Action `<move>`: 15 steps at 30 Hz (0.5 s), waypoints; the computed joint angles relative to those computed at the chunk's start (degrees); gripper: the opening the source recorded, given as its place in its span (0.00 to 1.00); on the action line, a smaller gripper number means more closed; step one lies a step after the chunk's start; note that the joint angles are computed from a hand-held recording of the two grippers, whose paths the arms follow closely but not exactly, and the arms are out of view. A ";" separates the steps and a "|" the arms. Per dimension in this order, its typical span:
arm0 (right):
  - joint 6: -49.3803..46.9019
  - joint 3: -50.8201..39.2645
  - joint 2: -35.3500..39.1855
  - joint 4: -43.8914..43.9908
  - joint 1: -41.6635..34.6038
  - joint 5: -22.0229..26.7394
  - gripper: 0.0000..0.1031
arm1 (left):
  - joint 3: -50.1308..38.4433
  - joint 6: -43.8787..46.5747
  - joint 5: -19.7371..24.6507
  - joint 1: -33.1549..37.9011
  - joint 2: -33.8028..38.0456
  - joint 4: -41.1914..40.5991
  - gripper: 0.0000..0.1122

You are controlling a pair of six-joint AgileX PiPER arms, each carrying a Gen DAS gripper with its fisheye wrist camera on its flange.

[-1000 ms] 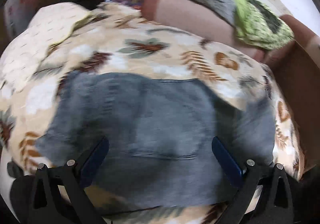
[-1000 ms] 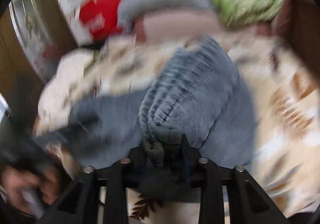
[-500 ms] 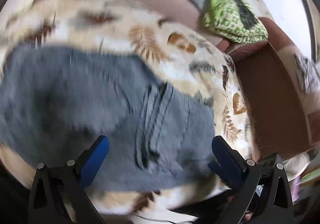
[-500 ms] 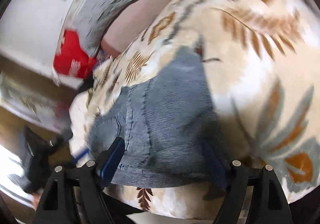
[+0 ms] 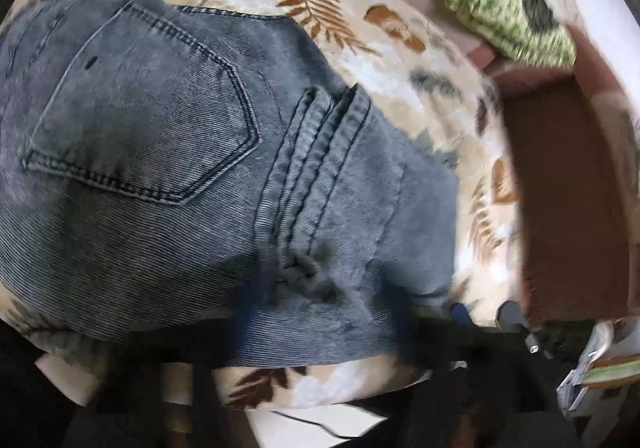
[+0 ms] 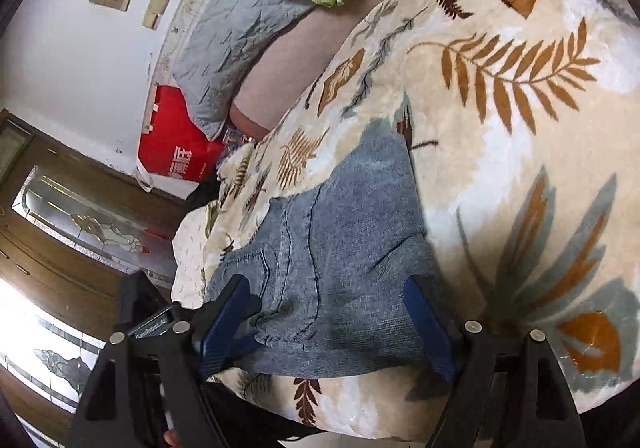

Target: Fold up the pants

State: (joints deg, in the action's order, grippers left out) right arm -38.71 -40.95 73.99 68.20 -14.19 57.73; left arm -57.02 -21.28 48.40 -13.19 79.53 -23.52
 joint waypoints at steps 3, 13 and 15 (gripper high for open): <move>1.45 -0.66 2.78 -3.08 2.46 -0.78 0.79 | 1.27 -0.39 -0.78 0.15 -1.43 0.12 0.17; 8.56 -5.93 -1.16 -9.32 3.54 0.36 0.79 | 10.54 -5.31 -5.14 -2.49 -8.02 5.08 0.18; 8.74 -8.82 -1.63 -8.60 3.69 1.16 0.79 | 10.07 -6.67 -4.87 -3.17 -8.89 6.45 0.18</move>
State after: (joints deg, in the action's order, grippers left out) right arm -29.97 -49.76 72.36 59.60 -10.50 58.89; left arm -46.95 -27.95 43.53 -16.36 70.64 -17.08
